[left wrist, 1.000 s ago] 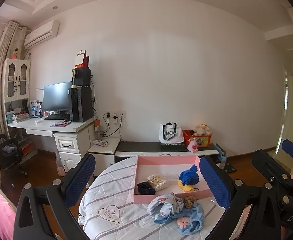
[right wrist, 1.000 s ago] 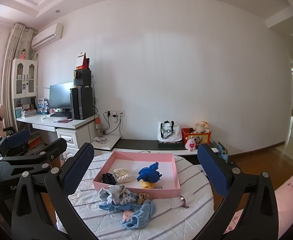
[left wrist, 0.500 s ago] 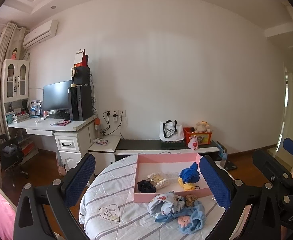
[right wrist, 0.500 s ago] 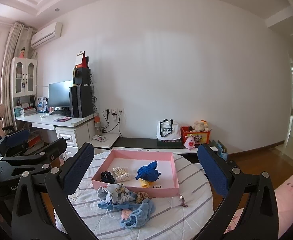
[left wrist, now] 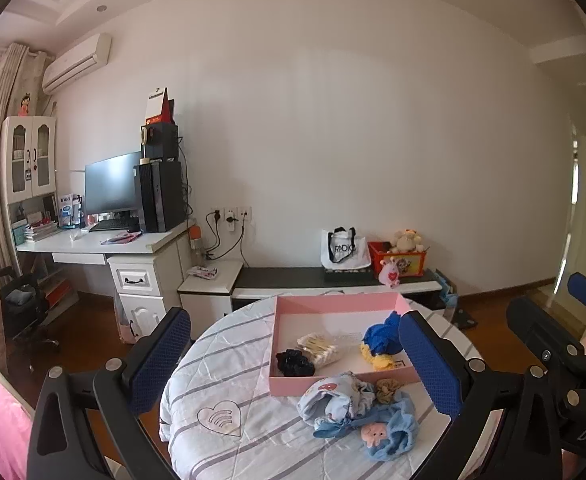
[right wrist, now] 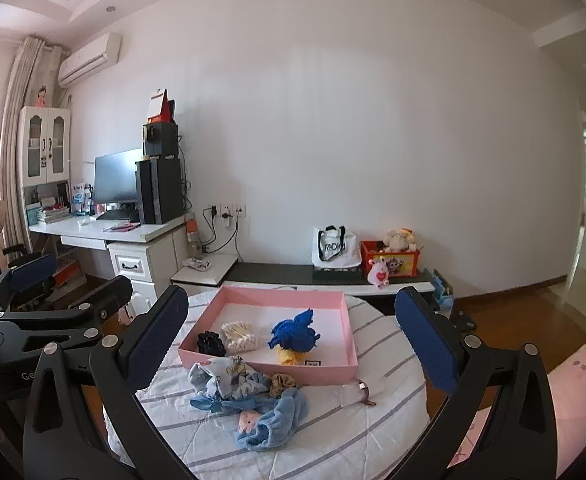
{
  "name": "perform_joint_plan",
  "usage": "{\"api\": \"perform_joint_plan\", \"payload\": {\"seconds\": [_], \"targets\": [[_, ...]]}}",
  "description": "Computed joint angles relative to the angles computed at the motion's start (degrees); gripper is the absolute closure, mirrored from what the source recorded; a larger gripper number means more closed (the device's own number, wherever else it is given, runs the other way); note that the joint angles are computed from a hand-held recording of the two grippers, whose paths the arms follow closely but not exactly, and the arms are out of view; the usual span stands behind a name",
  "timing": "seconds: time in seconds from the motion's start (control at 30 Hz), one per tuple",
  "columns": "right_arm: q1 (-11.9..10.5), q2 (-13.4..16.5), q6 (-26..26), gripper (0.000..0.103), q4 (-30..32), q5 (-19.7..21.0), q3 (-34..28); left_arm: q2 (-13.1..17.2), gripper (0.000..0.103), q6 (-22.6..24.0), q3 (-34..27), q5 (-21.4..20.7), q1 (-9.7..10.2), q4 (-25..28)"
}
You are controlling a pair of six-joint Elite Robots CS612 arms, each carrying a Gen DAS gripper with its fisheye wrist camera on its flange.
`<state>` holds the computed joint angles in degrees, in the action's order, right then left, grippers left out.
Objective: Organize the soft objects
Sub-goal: 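Withdraw both open tools back from the pink box, then move both tools toward the printed baby cloth and light blue fleece item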
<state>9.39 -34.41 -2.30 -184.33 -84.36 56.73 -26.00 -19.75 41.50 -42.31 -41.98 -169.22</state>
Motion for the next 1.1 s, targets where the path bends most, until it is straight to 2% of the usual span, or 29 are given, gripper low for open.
{"api": "perform_joint_plan", "payload": {"seconds": [0.37,0.63,0.8,1.1], "targets": [[0.46,1.55,-0.95,0.000,7.16,-1.70,-2.48,-0.23,0.000,-4.86,0.04,-2.15,1.04,7.20],[0.81,4.25,-1.53,0.000,16.68,-3.14,-6.80,0.65,0.000,-10.41,-2.19,-4.86,2.55,17.59],[1.03,6.36,-1.80,0.000,23.73,-3.43,-10.20,2.68,0.000,-12.57,-6.47,-6.97,3.57,25.68],[1.54,11.03,-2.96,0.000,39.86,-5.64,-17.56,8.07,0.000,-15.47,-16.83,-13.35,5.56,39.78]]}}
